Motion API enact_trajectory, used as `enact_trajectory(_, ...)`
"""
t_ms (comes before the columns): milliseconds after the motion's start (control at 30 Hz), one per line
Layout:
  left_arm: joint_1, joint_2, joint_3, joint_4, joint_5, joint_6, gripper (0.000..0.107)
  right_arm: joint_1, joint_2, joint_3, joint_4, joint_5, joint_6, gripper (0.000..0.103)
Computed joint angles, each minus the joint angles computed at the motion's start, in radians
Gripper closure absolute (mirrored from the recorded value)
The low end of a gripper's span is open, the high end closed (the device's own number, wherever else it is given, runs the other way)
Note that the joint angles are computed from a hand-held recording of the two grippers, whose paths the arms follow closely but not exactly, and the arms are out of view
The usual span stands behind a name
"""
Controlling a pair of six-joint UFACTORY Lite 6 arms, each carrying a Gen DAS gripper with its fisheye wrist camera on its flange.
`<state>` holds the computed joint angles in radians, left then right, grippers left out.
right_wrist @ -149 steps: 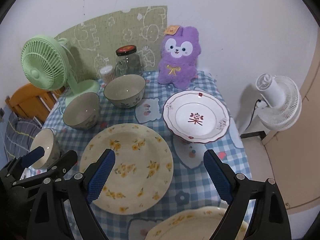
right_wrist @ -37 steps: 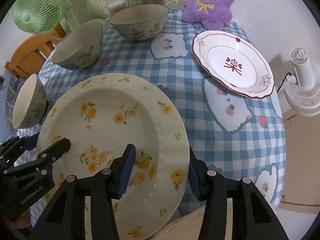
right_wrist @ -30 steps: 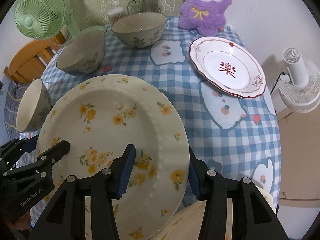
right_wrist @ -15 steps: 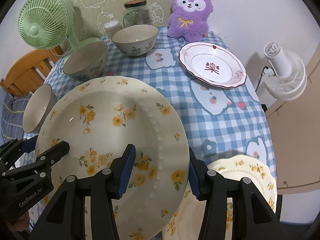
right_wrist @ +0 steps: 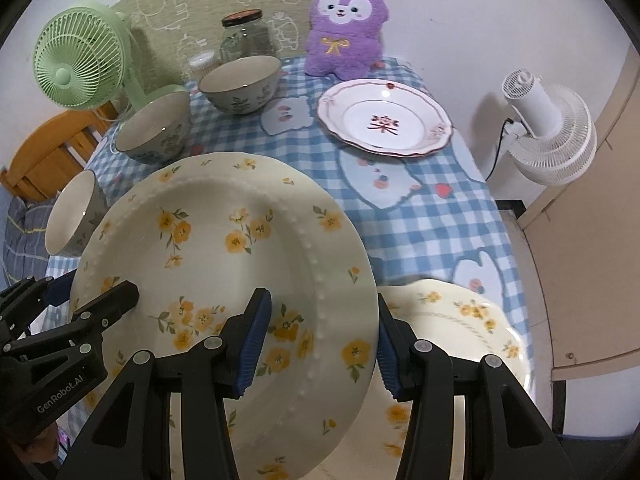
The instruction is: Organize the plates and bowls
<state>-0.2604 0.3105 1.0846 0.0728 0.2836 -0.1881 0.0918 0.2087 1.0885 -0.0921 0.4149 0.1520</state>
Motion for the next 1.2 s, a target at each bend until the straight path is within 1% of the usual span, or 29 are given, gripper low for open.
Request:
enact_trajectory(233, -0.123, 0.016, 0.014, 0.154, 0.016, -0.264, 0.053, -0.132, -0.049, -0.052, 0.121, 0.005, -0.225, 0.052)
enact_trajectory(600, -0.294, 0.087, 0.059, 0.303, 0.047, -0.581, 0.053, -0.313, -0.082, -0.127, 0.26, 0.01, -0.515, 0.052)
enact_trajectory(900, -0.393, 0.138, 0.08, 0.385, 0.059, -0.77, 0.053, -0.401, -0.082, -0.166, 0.315, 0.004, -0.66, 0.052)
enact_trajectory(1100, -0.439, 0.178, 0.093, 0.398, 0.057, -0.839, 0.053, -0.451, -0.061, -0.182, 0.341, -0.007, -0.73, 0.052)
enact_trajectory(1200, -0.463, 0.194, 0.105, 0.448, 0.066, -0.903, 0.053, -0.477, -0.047, -0.183, 0.382, -0.008, -0.789, 0.052)
